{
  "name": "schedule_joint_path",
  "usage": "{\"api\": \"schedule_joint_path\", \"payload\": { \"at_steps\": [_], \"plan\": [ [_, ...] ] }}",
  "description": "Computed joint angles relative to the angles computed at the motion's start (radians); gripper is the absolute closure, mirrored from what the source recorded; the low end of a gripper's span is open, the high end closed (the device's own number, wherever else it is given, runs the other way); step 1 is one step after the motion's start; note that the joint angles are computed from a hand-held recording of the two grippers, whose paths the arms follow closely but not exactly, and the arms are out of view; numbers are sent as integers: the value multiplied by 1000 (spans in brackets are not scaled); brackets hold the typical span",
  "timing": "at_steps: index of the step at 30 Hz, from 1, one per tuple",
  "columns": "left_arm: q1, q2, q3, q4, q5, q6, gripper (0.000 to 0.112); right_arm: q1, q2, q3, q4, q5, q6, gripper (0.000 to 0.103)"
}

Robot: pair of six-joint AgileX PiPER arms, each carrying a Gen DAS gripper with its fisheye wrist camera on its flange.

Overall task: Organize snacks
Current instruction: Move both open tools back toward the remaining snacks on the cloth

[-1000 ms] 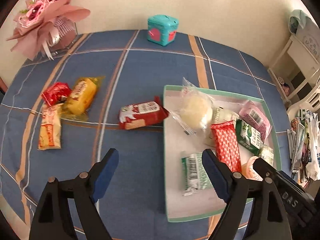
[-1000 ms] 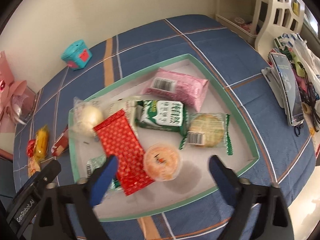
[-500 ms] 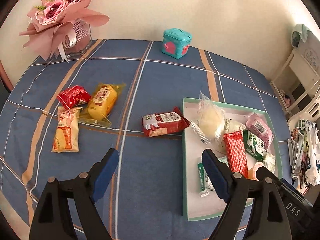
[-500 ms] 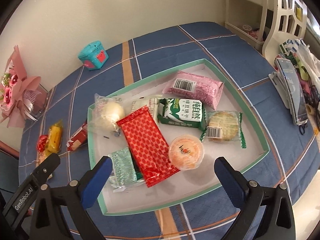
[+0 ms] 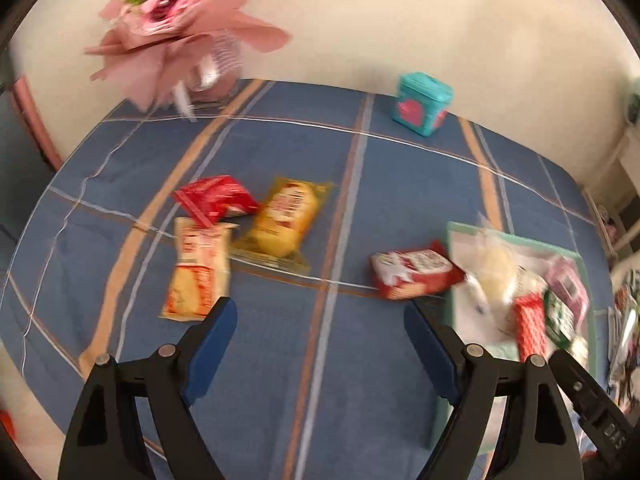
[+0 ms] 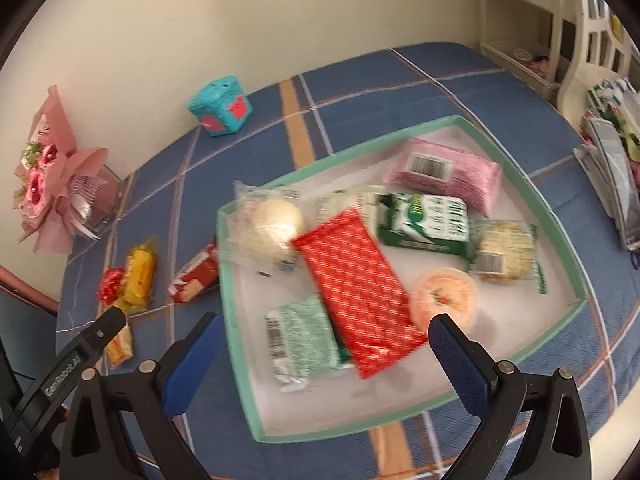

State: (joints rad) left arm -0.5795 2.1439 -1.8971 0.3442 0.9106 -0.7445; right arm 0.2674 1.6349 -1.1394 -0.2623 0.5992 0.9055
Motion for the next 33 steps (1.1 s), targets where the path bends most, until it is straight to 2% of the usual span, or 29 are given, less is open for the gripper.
{"api": "schedule_joint_path", "payload": {
  "at_steps": [6,7,8,10,14,23,26,28,30,33],
  "plan": [
    [71,-35,81,38,-53,-37,26,73,55,-52,-30,-64,18,0],
    [82,-40,92,51,-57,-43,23,87,69,-67,-39,-66,25,0],
    [91,-46,103,60,-62,-48,15,100,82,-82,-49,-65,32,0],
    [116,-63,133,72,-85,-58,11,126,108,-113,-72,-59,43,0],
    [160,-84,169,45,-129,-31,11,169,150,-163,-87,-60,51,0],
    [220,-81,192,19,-150,8,11,212,247,-276,-39,-23,-2,0],
    [249,-68,178,-64,-153,81,11,202,287,-332,10,5,-71,0],
    [265,-49,147,-107,-128,120,11,195,323,-386,16,41,-99,0],
    [276,-47,148,-132,-139,136,11,186,364,-456,39,92,-158,0],
    [295,-28,120,-194,-138,190,11,186,409,-541,4,146,-202,0]
  ]
}}
